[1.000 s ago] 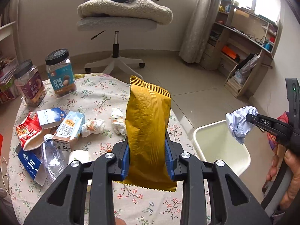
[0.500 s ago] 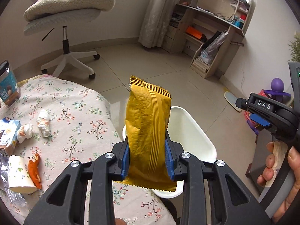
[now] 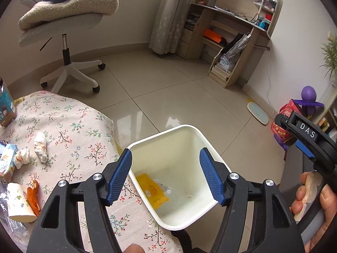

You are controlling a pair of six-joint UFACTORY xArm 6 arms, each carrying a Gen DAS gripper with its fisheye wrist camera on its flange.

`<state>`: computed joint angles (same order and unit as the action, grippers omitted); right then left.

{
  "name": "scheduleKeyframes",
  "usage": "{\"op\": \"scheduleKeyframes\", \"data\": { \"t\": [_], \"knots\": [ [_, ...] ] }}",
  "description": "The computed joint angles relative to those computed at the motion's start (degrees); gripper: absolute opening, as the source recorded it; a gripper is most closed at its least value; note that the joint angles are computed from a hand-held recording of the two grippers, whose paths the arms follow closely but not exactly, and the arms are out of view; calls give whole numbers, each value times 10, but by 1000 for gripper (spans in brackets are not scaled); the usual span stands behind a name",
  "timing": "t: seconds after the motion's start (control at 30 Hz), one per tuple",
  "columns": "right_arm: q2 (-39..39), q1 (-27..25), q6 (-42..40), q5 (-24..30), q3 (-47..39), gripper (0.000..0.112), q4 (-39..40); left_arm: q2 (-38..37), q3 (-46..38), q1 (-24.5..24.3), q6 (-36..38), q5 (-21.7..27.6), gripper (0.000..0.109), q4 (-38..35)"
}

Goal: Collect trash
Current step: 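Drop the paper into the white bin with the right gripper while the left drops the wrapper, then move both tools back over the table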

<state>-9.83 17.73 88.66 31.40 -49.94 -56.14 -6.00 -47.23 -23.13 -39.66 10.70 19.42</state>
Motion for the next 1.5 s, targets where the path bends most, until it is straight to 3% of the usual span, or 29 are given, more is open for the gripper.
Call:
{"op": "scheduleKeyframes", "data": {
  "t": [0.07,0.4,0.67,1.23,1.5],
  "knots": [
    [0,17,10,10,-4,96,-18,-19,9,14,-43,6,69,55],
    [33,133,10,66,-51,96,-99,-134,57,86,-292,82,75,361],
    [76,204,3,98,-105,96,-130,-211,130,144,-349,102,83,417],
    [219,308,-73,92,-261,96,-70,-305,218,298,-169,123,87,230],
    [295,340,-144,87,-341,96,-13,-309,237,407,-67,163,87,115]
  ]
}}
